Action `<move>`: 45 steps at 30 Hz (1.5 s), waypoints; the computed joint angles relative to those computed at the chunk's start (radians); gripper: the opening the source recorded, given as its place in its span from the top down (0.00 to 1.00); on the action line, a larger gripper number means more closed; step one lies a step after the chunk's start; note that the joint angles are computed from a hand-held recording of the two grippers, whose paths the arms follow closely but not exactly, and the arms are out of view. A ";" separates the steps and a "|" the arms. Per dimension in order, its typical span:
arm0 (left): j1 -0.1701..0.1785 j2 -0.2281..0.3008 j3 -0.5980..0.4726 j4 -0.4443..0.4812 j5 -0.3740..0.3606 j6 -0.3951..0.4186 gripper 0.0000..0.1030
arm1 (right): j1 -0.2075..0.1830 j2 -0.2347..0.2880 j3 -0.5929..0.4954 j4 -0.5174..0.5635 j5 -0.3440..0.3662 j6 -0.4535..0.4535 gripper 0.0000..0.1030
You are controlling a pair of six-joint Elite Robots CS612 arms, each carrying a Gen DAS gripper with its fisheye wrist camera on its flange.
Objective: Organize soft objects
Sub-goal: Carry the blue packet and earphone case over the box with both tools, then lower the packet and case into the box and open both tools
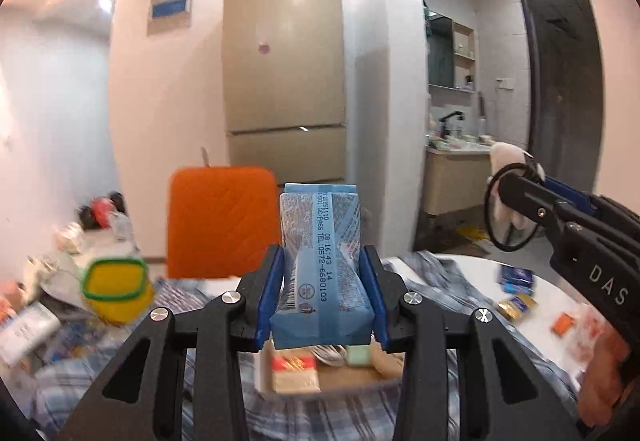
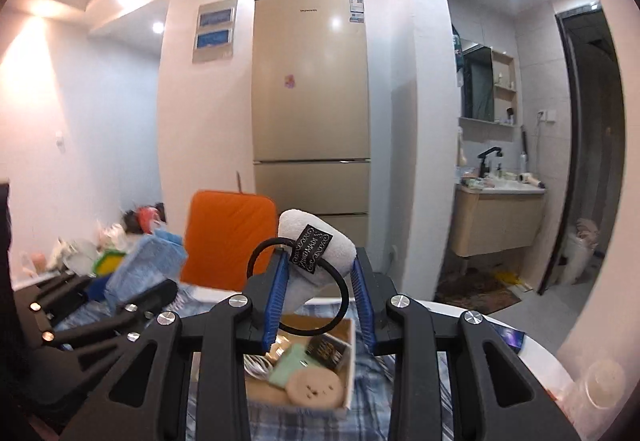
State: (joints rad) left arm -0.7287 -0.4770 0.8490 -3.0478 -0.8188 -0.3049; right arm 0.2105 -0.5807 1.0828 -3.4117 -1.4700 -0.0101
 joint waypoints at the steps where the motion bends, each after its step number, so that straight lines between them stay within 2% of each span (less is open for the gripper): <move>1: 0.002 0.006 -0.016 0.003 -0.002 0.003 0.64 | 0.001 0.005 -0.017 0.013 -0.010 0.004 0.68; 3: 0.009 0.013 -0.043 0.016 -0.024 -0.009 0.64 | -0.001 0.018 -0.052 0.032 -0.013 0.021 0.68; 7: 0.016 0.046 -0.111 0.053 -0.019 -0.007 0.64 | -0.003 0.051 -0.119 0.089 -0.008 0.028 0.68; 12: 0.030 0.066 -0.142 0.140 -0.054 -0.063 0.64 | 0.000 0.104 -0.209 0.192 -0.013 0.020 0.68; 19: 0.052 0.110 -0.210 0.317 -0.081 -0.144 0.64 | 0.006 0.182 -0.330 0.335 -0.022 -0.013 0.68; 23: 0.068 0.160 -0.302 0.483 -0.112 -0.221 0.64 | 0.010 0.229 -0.407 0.427 -0.035 -0.029 0.68; 27: 0.076 0.202 -0.377 0.593 -0.140 -0.245 0.64 | 0.014 0.275 -0.482 0.522 -0.040 -0.043 0.68; 30: 0.080 0.206 -0.382 0.617 -0.156 -0.259 0.63 | 0.013 0.308 -0.542 0.599 -0.031 -0.034 0.68; 33: 0.082 0.206 -0.381 0.625 -0.163 -0.269 0.63 | 0.013 0.323 -0.561 0.631 -0.032 -0.044 0.68; 36: 0.082 0.201 -0.372 0.622 -0.160 -0.265 0.63 | 0.009 0.335 -0.582 0.665 -0.001 -0.034 0.68; 42: 0.084 0.197 -0.364 0.610 -0.162 -0.260 0.63 | 0.010 0.332 -0.566 0.657 -0.003 -0.039 0.68; 43: 0.084 0.196 -0.360 0.605 -0.156 -0.259 0.62 | 0.011 0.332 -0.567 0.656 -0.004 -0.041 0.68; 45: 0.082 0.196 -0.360 0.608 -0.133 -0.262 0.43 | 0.011 0.334 -0.570 0.658 -0.011 -0.041 0.66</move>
State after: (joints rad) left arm -0.6471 -0.2815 0.4893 -2.4393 -0.9515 -0.5670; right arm 0.2217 -0.2468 0.5126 -2.7534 -1.4809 -0.0509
